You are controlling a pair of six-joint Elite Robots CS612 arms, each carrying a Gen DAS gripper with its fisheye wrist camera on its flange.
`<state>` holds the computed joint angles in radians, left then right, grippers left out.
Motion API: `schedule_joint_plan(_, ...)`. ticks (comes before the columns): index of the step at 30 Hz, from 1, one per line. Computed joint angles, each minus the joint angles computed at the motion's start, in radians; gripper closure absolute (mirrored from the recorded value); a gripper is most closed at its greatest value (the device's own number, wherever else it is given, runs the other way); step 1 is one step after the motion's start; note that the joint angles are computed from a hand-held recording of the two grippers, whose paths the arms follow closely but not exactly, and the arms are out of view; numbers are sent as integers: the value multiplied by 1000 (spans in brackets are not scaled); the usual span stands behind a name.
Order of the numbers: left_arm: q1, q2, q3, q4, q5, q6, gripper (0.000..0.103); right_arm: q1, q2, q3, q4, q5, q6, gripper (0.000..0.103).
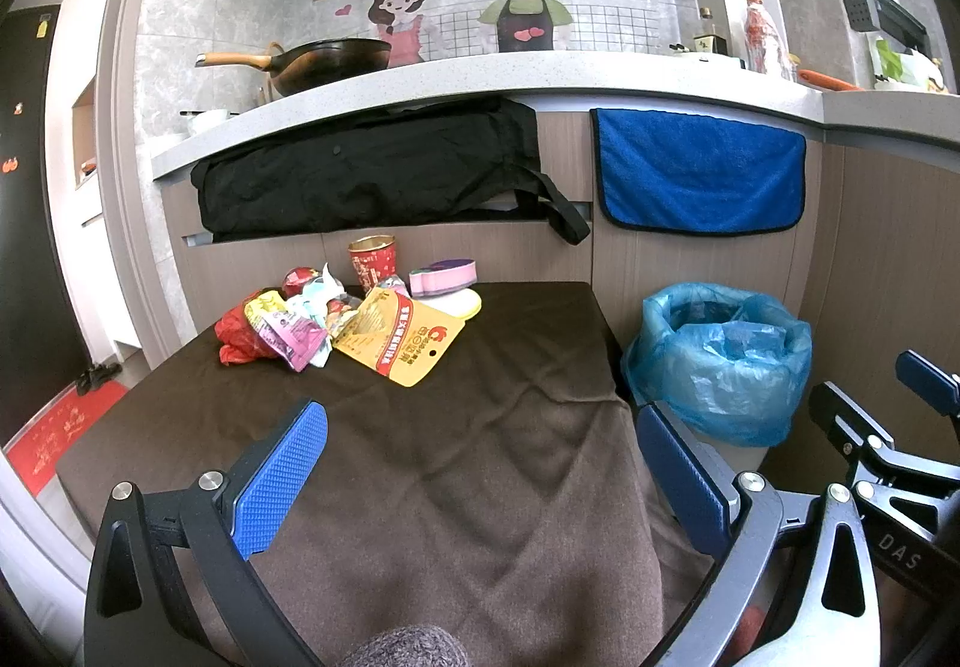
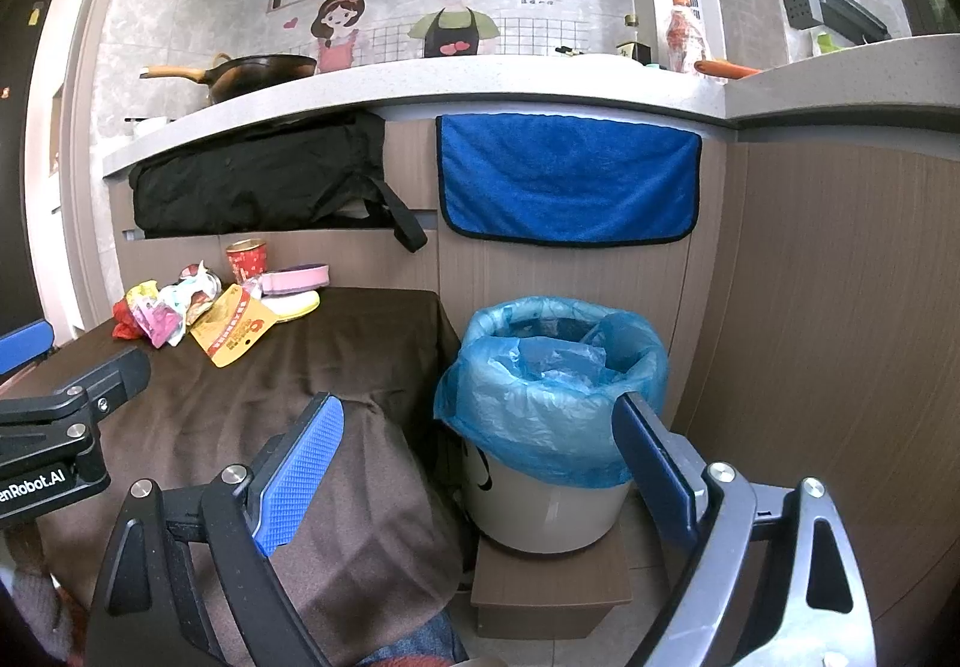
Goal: Collect trash
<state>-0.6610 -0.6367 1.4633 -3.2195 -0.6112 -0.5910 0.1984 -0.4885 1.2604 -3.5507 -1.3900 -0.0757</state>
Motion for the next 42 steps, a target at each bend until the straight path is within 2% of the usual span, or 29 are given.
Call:
schedule_joint_plan(24,0,0,1,-1,-1,-1,1,1,2,-2,0,-2,0,14)
schedule_joint_plan(28,5,0,-1,-1,-19,9,1,0,2,-3,4,-1,1,14)
schedule_joint_plan(33,21,8,-23,-3,-55,40,1,4,16,-26,18,-20,-9,14)
schedule_joint_plan(42,67,13,-69,11,-74,20,1,11,51,-130,91,-20,-61,14)
